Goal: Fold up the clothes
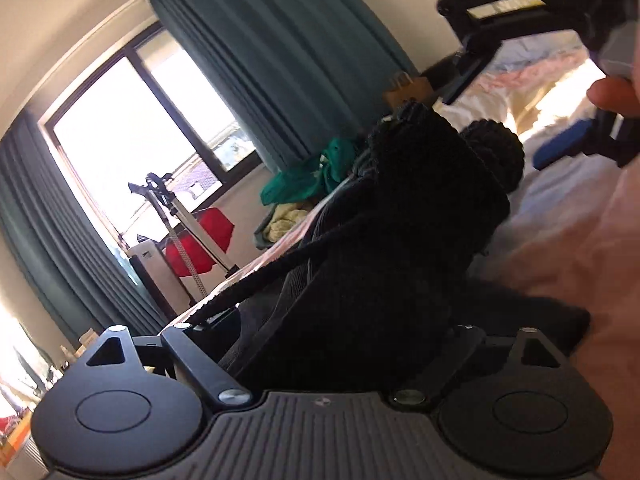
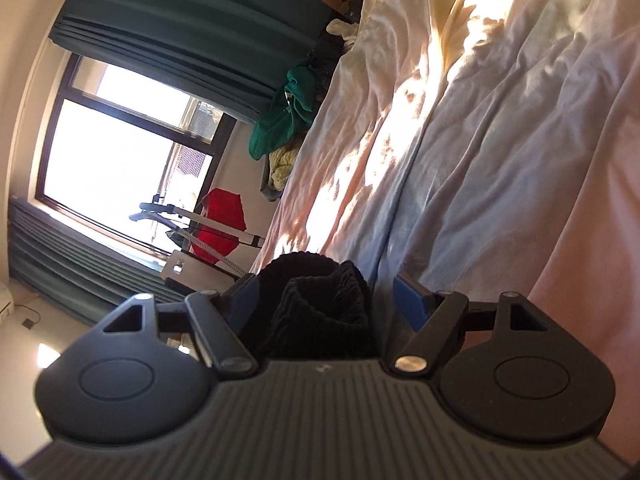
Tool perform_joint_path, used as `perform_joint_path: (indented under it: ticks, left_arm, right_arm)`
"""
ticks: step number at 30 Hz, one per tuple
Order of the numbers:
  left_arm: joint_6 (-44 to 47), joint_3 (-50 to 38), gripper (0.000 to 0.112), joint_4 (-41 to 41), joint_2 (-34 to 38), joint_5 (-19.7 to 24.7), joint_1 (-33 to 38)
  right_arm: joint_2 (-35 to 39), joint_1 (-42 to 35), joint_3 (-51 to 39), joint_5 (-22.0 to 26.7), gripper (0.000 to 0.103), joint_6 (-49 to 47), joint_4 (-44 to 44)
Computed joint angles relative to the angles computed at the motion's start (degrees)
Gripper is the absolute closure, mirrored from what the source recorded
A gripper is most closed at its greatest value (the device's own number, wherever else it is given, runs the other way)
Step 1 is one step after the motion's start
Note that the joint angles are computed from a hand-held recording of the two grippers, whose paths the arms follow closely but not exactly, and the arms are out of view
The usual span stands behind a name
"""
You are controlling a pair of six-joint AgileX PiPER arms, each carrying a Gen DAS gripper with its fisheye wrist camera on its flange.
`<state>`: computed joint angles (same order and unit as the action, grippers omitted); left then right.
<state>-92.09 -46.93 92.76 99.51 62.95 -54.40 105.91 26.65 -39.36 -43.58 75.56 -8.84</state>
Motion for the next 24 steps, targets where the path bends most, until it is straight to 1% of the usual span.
perform_joint_path:
  ticks: [1,2,4,6,7,8,9,11,13,15,18,20,21,22,23,24]
  left_arm:
    - [3.0,2.7,0.021,0.3,-2.6,-2.0,0.1]
    - [5.4,3.9,0.021,-1.8,-4.4,-1.8,0.0]
    - [10.7,9.3,0.021,-3.0,-10.4,-3.4,0.4]
    - [13.6,13.4,0.019,-3.7,-14.8,-2.5,0.5]
    - [15.3,14.7,0.019,-6.1,-17.0,-0.7,-0.9]
    - [15.5,18.2,0.019,-6.8,-20.7,-0.3,-0.1]
    - [16.0,19.7,0.019,-7.8,-22.9,-0.3,1.5]
    - [15.6,21.0,0.019,-10.0,-27.1,-1.6,7.0]
    - [13.2,21.4,0.019,-12.2,-31.1,-7.0,15.0]
    - [14.5,18.8,0.019,-18.2,-33.8,-15.0,25.5]
    - [18.3,13.2,0.020,-25.1,-34.4,-25.2,40.1]
    - [19.9,11.2,0.021,-27.8,-34.8,-29.6,46.9]
    - [23.3,9.5,0.020,-32.0,-34.8,-31.5,50.6]
    - [27.7,8.4,0.020,-37.7,-34.5,-34.6,54.6]
    - [31.8,7.3,0.020,-43.5,-33.8,-37.1,58.2]
    - [35.6,6.4,0.020,-49.2,-33.5,-38.5,61.1]
  right_arm:
    - [0.4,-0.2,-0.4,-0.1,0.027,1.5,-1.9]
    - [0.6,-0.3,-0.8,0.3,0.027,3.0,-3.8]
    - [0.6,0.1,-1.5,1.7,0.026,5.0,-6.2]
    - [0.5,0.6,-2.0,3.1,0.026,6.3,-7.4]
    - [0.5,0.6,-2.2,3.3,0.024,7.3,-8.5]
    - [0.6,0.6,-2.3,3.3,0.023,7.8,-9.2]
    - [0.6,0.6,-2.3,3.2,0.023,8.1,-9.9]
    - [0.6,0.7,-2.5,3.0,0.023,8.8,-11.3]
    - [1.3,0.6,-2.9,2.9,0.023,10.8,-13.0]
    - [2.0,0.8,-3.2,2.9,0.023,12.2,-13.8]
    - [3.0,2.2,-4.5,6.3,0.023,12.0,-11.6]
    - [4.1,2.8,-6.1,9.2,0.023,12.5,-13.1]
    - [4.4,3.1,-6.3,9.2,0.023,12.1,-13.1]
    - [4.7,3.4,-6.4,8.8,0.023,11.5,-12.9]
    - [4.6,4.1,-6.2,8.5,0.023,8.7,-10.6]
    - [4.3,4.8,-5.9,8.1,0.023,5.5,-7.8]
